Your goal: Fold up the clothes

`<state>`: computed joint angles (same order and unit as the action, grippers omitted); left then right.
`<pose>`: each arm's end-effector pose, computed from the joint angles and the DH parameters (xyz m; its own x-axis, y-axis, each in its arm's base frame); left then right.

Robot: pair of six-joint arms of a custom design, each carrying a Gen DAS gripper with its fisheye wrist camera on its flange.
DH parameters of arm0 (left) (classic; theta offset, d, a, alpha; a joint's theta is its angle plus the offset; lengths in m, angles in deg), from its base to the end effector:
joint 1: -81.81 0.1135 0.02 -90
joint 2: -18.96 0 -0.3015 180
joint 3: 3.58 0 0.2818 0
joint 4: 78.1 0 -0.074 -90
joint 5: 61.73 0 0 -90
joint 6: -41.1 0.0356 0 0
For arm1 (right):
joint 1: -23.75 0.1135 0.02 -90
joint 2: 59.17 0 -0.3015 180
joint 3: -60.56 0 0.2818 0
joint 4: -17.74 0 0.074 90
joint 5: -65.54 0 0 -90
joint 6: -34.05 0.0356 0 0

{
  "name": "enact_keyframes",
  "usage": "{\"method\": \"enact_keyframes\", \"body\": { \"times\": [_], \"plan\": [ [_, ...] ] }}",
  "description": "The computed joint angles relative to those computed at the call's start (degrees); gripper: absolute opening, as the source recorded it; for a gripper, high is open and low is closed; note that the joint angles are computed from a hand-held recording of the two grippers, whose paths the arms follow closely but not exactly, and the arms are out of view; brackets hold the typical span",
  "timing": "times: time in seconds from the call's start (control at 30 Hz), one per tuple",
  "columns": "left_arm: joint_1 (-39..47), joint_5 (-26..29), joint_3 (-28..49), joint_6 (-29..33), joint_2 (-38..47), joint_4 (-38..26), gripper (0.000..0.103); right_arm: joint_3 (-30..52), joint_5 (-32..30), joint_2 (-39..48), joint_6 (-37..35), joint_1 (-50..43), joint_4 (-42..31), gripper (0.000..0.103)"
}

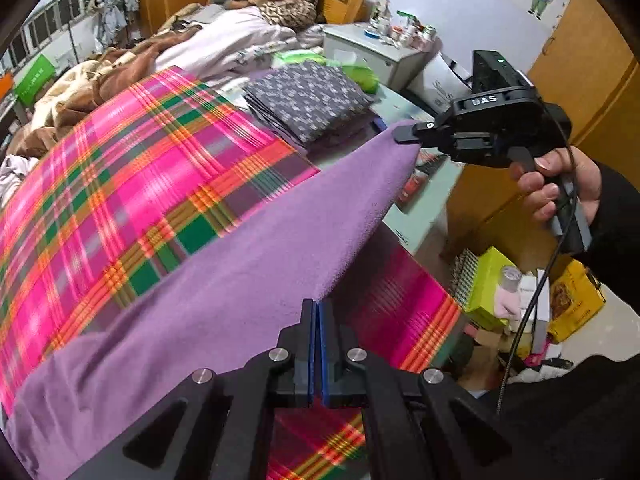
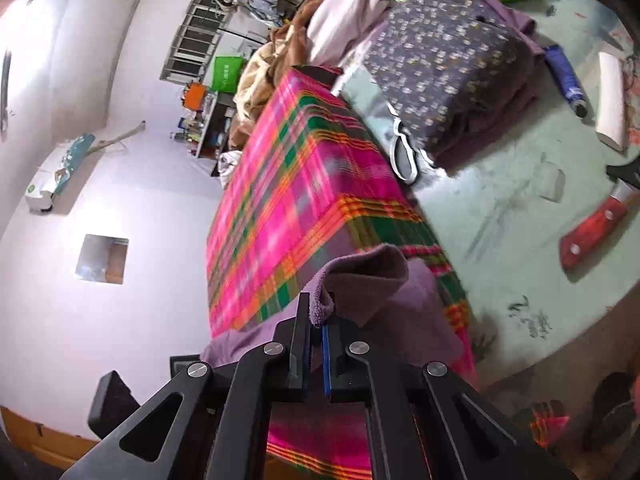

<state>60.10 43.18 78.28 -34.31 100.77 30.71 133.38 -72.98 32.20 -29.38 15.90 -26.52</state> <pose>0.2697 -0.1172 0.3096 -0.7413 0.5572 -0.3742 0.6422 0.7509 -0.1542 0.3394 -0.0199 0.2385 -0.8993 0.4231 -0.1106 0.1717 0.5743 0.8004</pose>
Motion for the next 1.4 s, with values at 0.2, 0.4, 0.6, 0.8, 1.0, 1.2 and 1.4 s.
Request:
{"method": "enact_keyframes", "body": {
  "times": [0.2, 0.4, 0.6, 0.8, 1.0, 1.2, 1.4],
  "plan": [
    [-2.0, -1.2, -7.0, -2.8, 5.5, 3.0, 0.001, -3.8, 1.9, 6.2, -6.5, -1.8, -5.3, 0.004],
    [-1.4, -1.0, -6.0, -2.8, 4.9, 2.7, 0.001, -2.8, 1.7, 6.8, -7.0, -2.1, -6.4, 0.004],
    [1.3, -1.0, 0.0, -3.6, 1.7, 1.3, 0.001, 6.6, -3.5, 2.5, -5.6, -1.1, -4.6, 0.004],
    [-0.8, -1.3, -2.1, -3.7, 3.8, 1.7, 0.001, 3.0, -0.9, 5.2, -9.2, -2.6, -6.2, 0.004],
    [-4.2, -2.6, -7.2, -3.4, 7.7, 3.6, 0.001, -3.1, 2.2, 11.9, -13.5, -5.3, -7.8, 0.007],
    [-1.1, 1.3, -4.4, -3.4, 10.0, 0.5, 0.002, -1.6, 2.2, 13.0, -17.9, -8.3, -13.0, 0.032],
    [0.5, 7.8, -1.3, -2.4, 7.6, -3.5, 0.002, 3.9, 4.5, 12.9, -20.8, -9.9, -13.9, 0.041]
  ]
}}
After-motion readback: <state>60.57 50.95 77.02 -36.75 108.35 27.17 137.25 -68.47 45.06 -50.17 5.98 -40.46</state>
